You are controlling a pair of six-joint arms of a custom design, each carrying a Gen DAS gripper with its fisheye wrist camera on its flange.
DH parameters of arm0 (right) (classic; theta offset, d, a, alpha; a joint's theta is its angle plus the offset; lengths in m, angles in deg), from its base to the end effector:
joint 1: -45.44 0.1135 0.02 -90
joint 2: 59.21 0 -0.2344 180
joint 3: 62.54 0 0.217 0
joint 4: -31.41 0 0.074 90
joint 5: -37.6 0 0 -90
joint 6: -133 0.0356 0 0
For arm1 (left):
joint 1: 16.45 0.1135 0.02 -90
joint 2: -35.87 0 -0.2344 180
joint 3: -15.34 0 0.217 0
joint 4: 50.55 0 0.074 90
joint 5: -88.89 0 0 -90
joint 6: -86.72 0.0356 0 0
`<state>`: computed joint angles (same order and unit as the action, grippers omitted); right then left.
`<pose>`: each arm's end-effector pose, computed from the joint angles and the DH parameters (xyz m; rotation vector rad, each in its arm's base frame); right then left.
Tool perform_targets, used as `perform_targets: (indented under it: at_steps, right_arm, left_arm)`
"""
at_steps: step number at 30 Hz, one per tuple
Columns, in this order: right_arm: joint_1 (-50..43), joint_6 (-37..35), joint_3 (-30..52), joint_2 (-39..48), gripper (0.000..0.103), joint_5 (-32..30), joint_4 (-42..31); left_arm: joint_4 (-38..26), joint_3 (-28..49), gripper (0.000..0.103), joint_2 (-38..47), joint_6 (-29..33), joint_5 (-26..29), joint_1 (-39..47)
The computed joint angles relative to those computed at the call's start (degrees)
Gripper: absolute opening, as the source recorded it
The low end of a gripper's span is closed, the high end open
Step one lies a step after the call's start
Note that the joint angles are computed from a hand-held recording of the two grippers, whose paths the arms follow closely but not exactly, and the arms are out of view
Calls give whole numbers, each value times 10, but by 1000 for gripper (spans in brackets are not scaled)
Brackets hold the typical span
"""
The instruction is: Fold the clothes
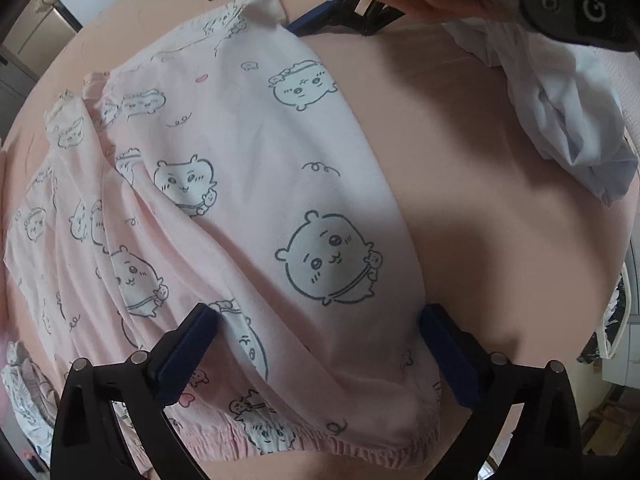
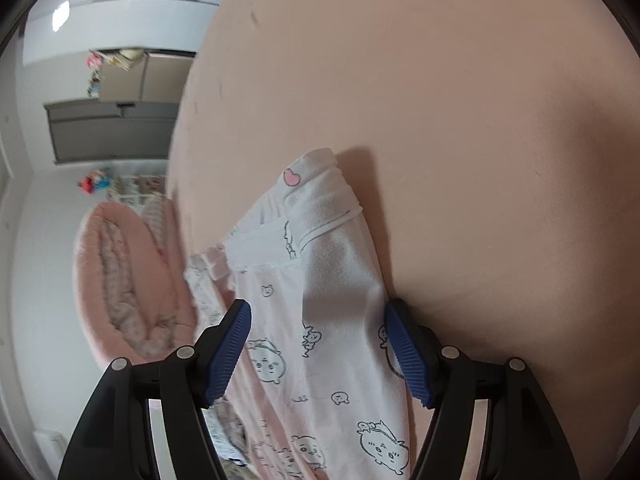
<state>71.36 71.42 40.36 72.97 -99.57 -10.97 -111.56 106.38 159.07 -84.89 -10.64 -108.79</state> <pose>0.3462 0.1973 0.0879 0.1340 -2.7582 -1.2729 -0.0074 -0.3260 0.0852 0.2852 2.9633 0.0954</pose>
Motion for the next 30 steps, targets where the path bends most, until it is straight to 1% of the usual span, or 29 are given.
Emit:
perform_targets:
  at_steps: [3, 6, 7, 8, 9, 11, 13, 14, 15, 16, 17, 18, 19, 20, 22, 23, 24, 25, 27, 30]
  right_arm:
    - [31, -29, 81, 24, 69, 57, -90]
    - [72, -70, 195, 59, 69, 137, -207]
    - [81, -76, 216, 65, 69, 156, -229]
    - [79, -87, 209, 60, 69, 174, -238]
    - [71, -97, 181, 48, 69, 186, -231]
    - [80, -75, 171, 40, 70, 204, -220]
    - [89, -73, 161, 31, 66, 226, -214]
    - [94, -73, 157, 26, 63, 238, -213]
    - [99, -77, 154, 22, 50, 257, -215]
    - [103, -78, 150, 18, 35, 278, -216]
    - [104, -78, 146, 14, 27, 295, -219]
    - [103, -78, 142, 11, 15, 305, -221]
    - [99, -76, 135, 8, 11, 302, -218]
    - [94, -71, 124, 2, 11, 292, -209]
    - [90, -60, 106, -8, 8, 283, -194]
    - [92, -59, 100, -13, 8, 285, -187]
    - [96, -58, 93, -18, 7, 287, -180]
    - [100, -55, 86, -24, 7, 286, -170]
    - [108, -54, 88, -27, 7, 280, -170]
    - [122, -50, 107, -28, 7, 275, -183]
  left_arm:
    - [3, 1, 103, 6, -4, 10, -2]
    - [19, -10, 103, 4, -14, 15, -7]
    - [23, -15, 103, 3, -17, 14, -10]
    - [28, -19, 103, 1, -19, 12, -14]
    - [31, -22, 103, 1, -21, 11, -19]
    - [38, -28, 103, 0, -24, 8, -30]
    - [49, -41, 102, -7, -36, 9, -39]
    - [54, -48, 100, -11, -43, 9, -43]
    - [60, -53, 95, -14, -48, 6, -49]
    - [65, -58, 92, -17, -53, 3, -54]
    - [71, -63, 90, -20, -58, 0, -60]
    - [76, -68, 83, -24, -65, -3, -66]
    - [81, -73, 77, -27, -73, -7, -73]
    - [86, -77, 75, -30, -79, -9, -78]
    - [92, -89, 61, -39, -96, -15, -90]
    - [100, -102, 57, -47, -109, -17, -95]
    - [110, -116, 49, -56, -122, -19, -101]
    - [117, -131, 38, -65, -139, -22, -108]
    - [139, -167, 26, -88, -178, -29, -123]
    - [192, -226, 18, -118, -232, -32, -146]
